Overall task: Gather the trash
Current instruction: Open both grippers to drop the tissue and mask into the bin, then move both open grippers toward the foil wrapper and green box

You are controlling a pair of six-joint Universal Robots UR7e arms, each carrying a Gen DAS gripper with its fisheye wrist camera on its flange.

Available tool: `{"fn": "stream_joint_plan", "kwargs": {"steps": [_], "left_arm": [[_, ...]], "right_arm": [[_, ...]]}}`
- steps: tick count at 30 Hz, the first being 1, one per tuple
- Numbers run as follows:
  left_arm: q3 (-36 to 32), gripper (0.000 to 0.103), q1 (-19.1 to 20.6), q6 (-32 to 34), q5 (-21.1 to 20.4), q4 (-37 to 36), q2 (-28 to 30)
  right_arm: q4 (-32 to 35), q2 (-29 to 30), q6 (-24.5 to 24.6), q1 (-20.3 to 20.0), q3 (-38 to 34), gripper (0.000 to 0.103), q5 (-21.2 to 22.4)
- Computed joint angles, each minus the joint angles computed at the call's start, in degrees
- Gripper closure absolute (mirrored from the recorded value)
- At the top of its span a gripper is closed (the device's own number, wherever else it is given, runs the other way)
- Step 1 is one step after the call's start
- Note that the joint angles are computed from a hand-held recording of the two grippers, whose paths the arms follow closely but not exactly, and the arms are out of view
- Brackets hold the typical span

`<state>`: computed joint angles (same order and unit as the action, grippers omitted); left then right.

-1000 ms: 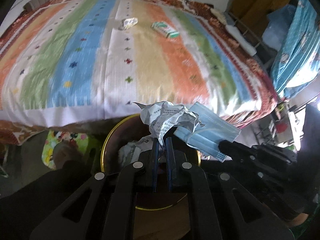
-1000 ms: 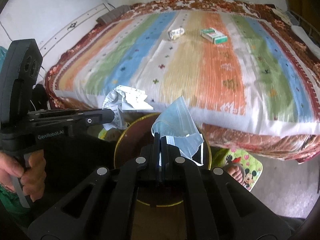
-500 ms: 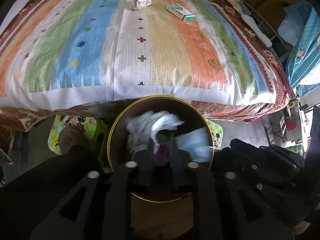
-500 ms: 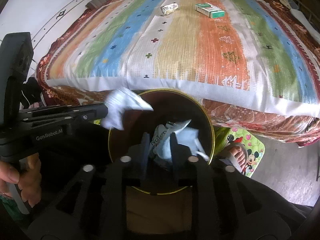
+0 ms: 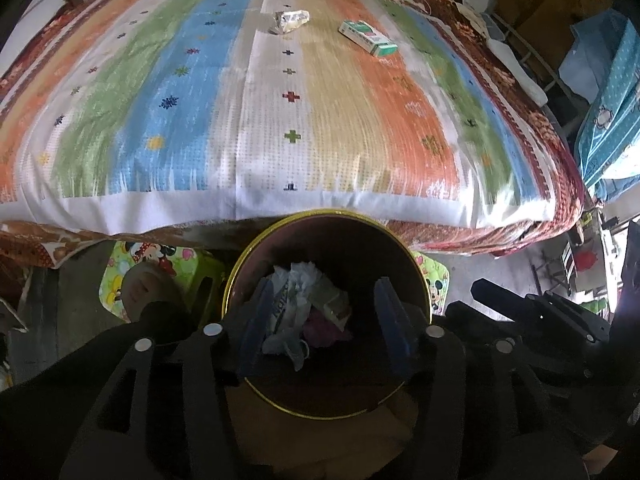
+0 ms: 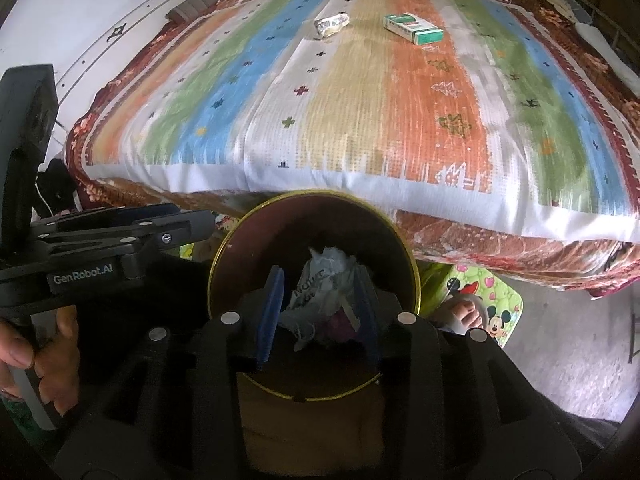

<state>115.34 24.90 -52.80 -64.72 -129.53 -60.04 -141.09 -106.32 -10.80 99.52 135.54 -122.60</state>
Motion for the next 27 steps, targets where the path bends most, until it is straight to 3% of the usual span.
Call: {"fn": "stream_joint_plan", "kwargs": {"steps": [12,15,27], "left_arm": [[-6.4,0.019,2.0,6.2,6.9,1.4,1.9],[-8.7,0.016,2.6,7.7,10.3,2.8,3.2],[-16.5,0.006,6.1,12.7,16.2,3.2,8.9]], "right_arm": [[-5.6,5.6,-4.1,-0.3,-6.2,0.053,-3.6],[-8.0,8.4,-5.7,-0.3,-9.0,0.051,-4.9],[-14.5,17.2,-12.9,-3.0,-17.9,0.039,-5.0]]}}
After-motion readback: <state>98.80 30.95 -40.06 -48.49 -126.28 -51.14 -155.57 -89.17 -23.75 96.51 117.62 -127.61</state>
